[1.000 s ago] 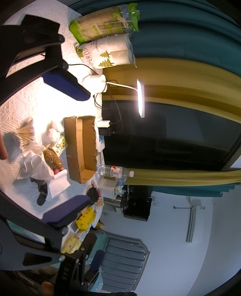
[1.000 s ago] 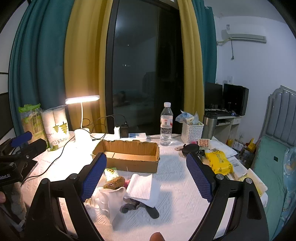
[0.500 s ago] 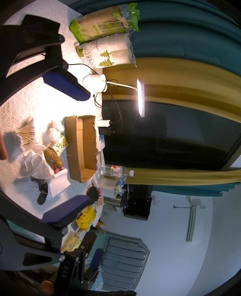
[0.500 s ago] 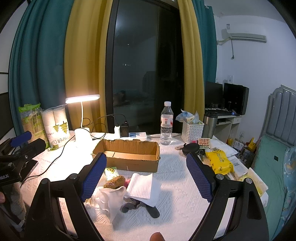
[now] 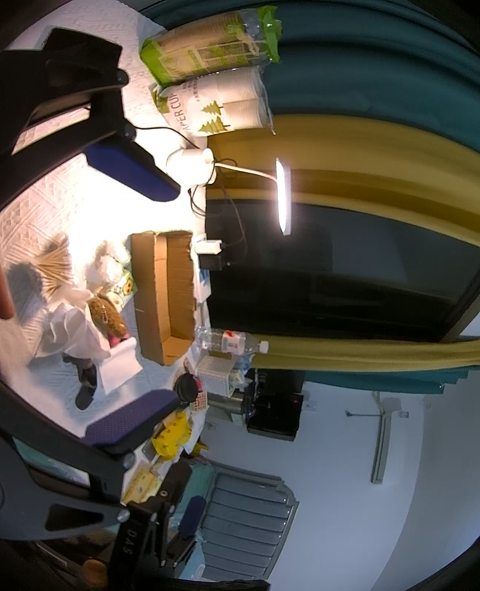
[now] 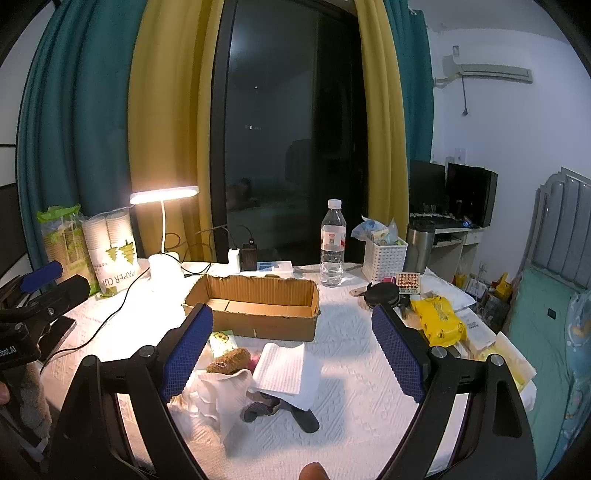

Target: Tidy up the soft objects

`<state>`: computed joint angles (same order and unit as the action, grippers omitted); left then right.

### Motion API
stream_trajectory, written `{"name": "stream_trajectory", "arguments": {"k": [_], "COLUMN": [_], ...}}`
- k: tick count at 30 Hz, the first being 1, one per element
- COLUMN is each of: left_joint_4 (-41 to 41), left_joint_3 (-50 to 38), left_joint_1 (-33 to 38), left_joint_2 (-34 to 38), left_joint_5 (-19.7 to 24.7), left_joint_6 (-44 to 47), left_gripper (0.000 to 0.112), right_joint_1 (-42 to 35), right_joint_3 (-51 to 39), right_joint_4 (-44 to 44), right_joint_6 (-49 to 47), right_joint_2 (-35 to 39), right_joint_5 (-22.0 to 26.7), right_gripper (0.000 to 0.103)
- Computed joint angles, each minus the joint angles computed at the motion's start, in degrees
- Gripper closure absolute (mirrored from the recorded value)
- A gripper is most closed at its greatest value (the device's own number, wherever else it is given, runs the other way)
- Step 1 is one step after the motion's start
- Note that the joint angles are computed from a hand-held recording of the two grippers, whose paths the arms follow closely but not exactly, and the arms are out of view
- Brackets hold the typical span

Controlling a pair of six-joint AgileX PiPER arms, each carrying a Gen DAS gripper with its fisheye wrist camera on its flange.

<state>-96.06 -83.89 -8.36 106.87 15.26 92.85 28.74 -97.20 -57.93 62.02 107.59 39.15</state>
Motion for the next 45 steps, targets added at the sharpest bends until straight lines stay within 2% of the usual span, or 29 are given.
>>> {"name": "stream_trajectory", "arguments": {"k": [5,11,14,18,22,25,29,34,38,43,45], "left_joint_4": [1.75,9.46,15.95,29.31,43.23,50.39,59.37,69.64,74.87,77.04,77.57], "left_joint_3": [-0.43,-3.02,-4.89,-8.18,-12.23,-15.14,-20.26,-29.09,-37.88,-43.78,-46.46], "left_joint_1": [-0.09,0.35,0.49,0.36,0.23,-0.04,-0.34,-0.88,-1.16,-1.20,-1.13], "left_joint_2": [0.60,3.10,5.22,8.98,13.55,16.83,21.59,28.40,34.25,37.98,39.39], "left_joint_5": [0.02,0.29,0.31,0.69,2.53,3.85,6.83,12.89,19.45,23.60,25.34], "left_joint_6": [-1.92,-9.93,-16.10,-28.99,-42.50,-49.58,-58.47,-68.66,-74.15,-76.11,-76.72], "left_gripper": [0.010,0.010,0.010,0.010,0.010,0.010,0.010,0.010,0.011,0.011,0.018], "right_joint_1": [0.26,0.48,-0.74,-3.38,-5.10,-6.18,-7.86,-9.75,-10.79,-12.03,-12.46], "right_joint_3": [0.93,2.17,1.82,-0.57,-1.44,-2.87,-4.22,-6.86,-11.38,-19.84,-23.78], "right_joint_4": [-0.35,0.05,2.18,7.55,11.90,15.07,18.64,23.77,29.31,35.70,37.44], "right_joint_6": [0.76,0.88,-0.56,-4.99,-8.35,-10.85,-13.37,-17.83,-24.04,-31.28,-33.24], "right_joint_2": [-0.21,-0.30,0.44,3.05,5.29,7.50,10.10,13.59,17.41,23.56,26.16], "right_joint_5": [0.01,0.15,-0.14,-0.56,-0.61,-0.43,-0.49,-0.71,0.19,3.37,4.96], "right_gripper": [0.013,0.013,0.013,0.013,0.013,0.013,0.013,0.013,0.013,0.013,0.013]}}
